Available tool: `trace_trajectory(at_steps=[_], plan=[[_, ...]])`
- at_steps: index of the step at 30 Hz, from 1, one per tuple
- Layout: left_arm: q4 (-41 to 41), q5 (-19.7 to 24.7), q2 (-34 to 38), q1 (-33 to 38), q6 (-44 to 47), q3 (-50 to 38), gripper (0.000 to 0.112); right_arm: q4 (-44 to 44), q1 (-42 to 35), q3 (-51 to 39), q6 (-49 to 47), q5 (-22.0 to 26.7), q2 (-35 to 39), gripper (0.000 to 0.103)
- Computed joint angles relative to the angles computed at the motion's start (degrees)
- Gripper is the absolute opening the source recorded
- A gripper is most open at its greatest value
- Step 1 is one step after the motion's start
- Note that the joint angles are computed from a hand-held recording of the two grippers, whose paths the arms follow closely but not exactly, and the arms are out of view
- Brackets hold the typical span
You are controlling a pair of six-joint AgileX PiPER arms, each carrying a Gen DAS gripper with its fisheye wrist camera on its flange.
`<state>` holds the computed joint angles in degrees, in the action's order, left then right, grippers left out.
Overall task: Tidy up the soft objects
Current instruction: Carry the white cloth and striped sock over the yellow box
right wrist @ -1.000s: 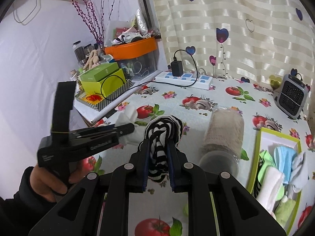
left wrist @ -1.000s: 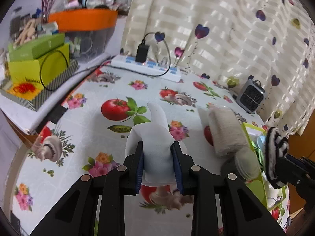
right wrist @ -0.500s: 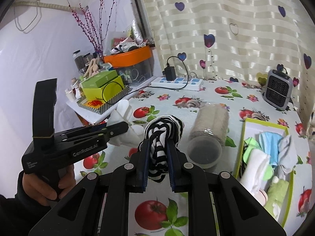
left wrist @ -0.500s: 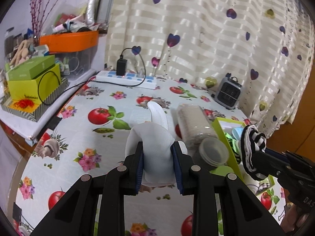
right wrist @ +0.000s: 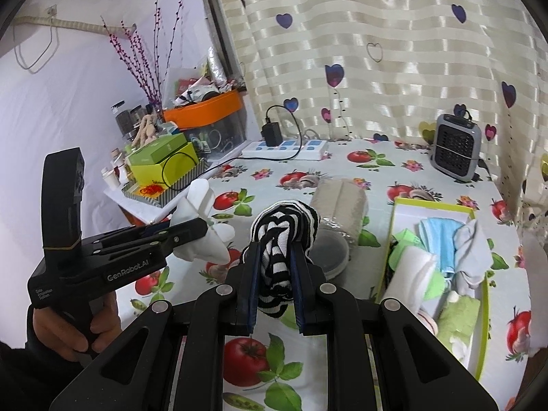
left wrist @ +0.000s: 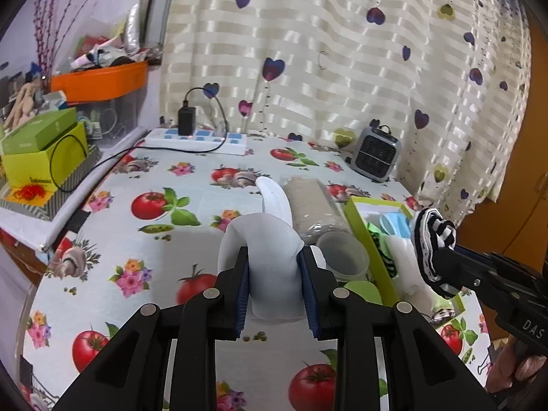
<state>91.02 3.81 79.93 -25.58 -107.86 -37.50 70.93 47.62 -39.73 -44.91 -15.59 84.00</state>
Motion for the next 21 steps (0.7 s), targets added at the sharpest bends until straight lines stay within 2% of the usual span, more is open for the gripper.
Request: trace_trajectory(at_steps=[12, 21], plan=[[-12.8, 1.6, 1.1, -6.1, 12.5, -3.2, 0.027, 1.5, -3.5, 6.0, 0.3, -1.3, -6.7, 0.017], [-15.8, 2.6, 3.1, -11.1, 15.0, -6.4, 0.027, 0.9, -7.7, 10.3, 1.6, -0.9, -11.4, 0.017]])
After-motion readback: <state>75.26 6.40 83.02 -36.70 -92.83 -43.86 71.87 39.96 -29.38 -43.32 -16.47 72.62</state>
